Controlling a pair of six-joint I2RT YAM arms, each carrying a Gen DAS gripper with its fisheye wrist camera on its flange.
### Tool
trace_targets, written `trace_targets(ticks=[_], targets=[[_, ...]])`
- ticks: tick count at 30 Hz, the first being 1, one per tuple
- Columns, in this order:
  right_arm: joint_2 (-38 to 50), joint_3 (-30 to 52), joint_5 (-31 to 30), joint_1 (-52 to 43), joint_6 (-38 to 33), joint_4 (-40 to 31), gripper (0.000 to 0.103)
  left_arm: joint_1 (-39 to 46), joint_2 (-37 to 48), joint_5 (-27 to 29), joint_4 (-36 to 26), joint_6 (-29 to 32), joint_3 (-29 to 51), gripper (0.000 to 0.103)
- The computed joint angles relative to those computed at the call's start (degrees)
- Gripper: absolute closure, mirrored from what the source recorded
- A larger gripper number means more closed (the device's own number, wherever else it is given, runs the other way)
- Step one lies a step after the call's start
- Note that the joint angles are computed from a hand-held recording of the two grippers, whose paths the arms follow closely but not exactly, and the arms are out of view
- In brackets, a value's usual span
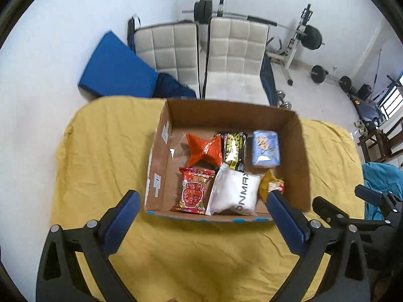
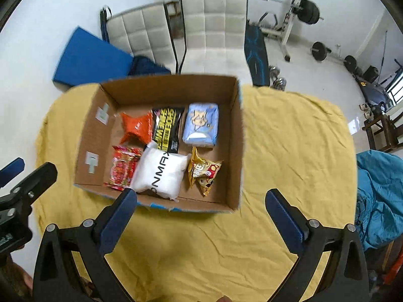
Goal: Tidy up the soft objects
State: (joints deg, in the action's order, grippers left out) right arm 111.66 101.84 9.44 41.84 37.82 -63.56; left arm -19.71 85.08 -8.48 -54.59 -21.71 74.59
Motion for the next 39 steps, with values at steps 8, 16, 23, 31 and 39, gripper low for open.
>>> trace_targets(ticks=[8, 16, 23, 31, 39], targets=[[-11.3, 1.2, 6.7, 5.1, 4.6, -8.1, 0.0, -6.1, -8.1, -2.2, -5.8, -3.7, 2.7, 0.0], [-14.6, 4.9, 10.9, 8.7, 7.1, -14.9, 0.0, -9.5, -11.1, -6.0, -10.0, -6.7, 5.3, 0.0], [-16.8, 5.9, 12.6, 11.1, 9.4, -18.7, 0.0, -10.9, -13.2, -9.3, -13.8, -9.1, 7.6, 0.0], [-18.3, 8.3, 14.3, 13.6, 11.3, -22.4, 0.0, -13.5, -14.5, -11.6, -18.6, -12.9, 10.4, 0.0], [-18.2, 13.0, 16.2, 15.2, 11.8, -26.0, 0.0, -15.4, -14.9, -13.1, -21.2, -14.3, 12.7, 0.0]])
